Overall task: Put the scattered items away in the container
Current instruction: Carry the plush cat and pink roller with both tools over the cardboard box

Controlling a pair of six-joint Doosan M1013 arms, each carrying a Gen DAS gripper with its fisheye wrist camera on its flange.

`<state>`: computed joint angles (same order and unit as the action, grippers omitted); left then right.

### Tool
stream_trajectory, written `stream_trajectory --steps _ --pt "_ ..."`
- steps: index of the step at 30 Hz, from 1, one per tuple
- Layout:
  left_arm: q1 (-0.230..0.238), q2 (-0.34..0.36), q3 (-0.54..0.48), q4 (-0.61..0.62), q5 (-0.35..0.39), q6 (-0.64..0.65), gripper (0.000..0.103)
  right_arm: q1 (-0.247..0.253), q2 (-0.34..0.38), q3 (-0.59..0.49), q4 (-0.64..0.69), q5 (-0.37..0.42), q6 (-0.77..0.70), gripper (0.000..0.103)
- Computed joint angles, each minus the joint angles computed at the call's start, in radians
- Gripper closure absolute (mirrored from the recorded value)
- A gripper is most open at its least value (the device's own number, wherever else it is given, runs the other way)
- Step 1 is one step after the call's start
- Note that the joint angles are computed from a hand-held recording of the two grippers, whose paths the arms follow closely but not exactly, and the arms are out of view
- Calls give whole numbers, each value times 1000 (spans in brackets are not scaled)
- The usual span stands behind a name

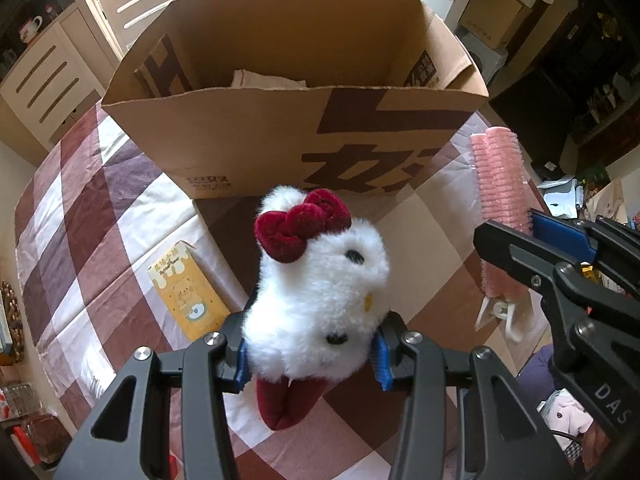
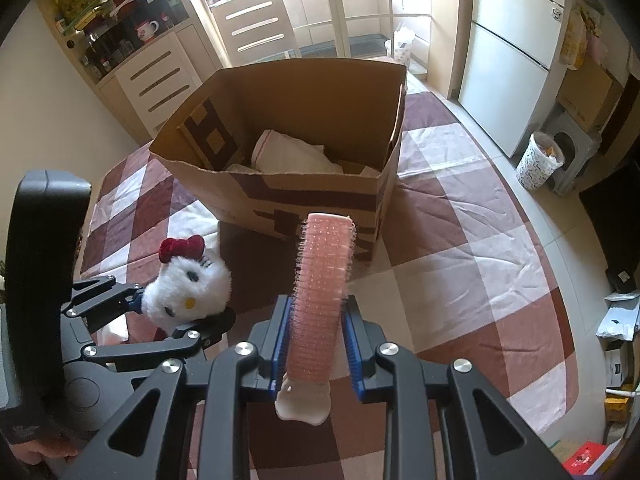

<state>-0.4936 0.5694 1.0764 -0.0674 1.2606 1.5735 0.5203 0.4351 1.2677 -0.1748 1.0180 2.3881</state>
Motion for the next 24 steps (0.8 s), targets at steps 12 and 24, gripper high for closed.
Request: stream_trajectory --steps 12,24 --pt "27 32 -96 -89 39 64 57 -18 5 -43 21 -17 -25 78" --pt "67 114 -316 -185 110 67 56 -56 35 -148 52 -36 -89 78"
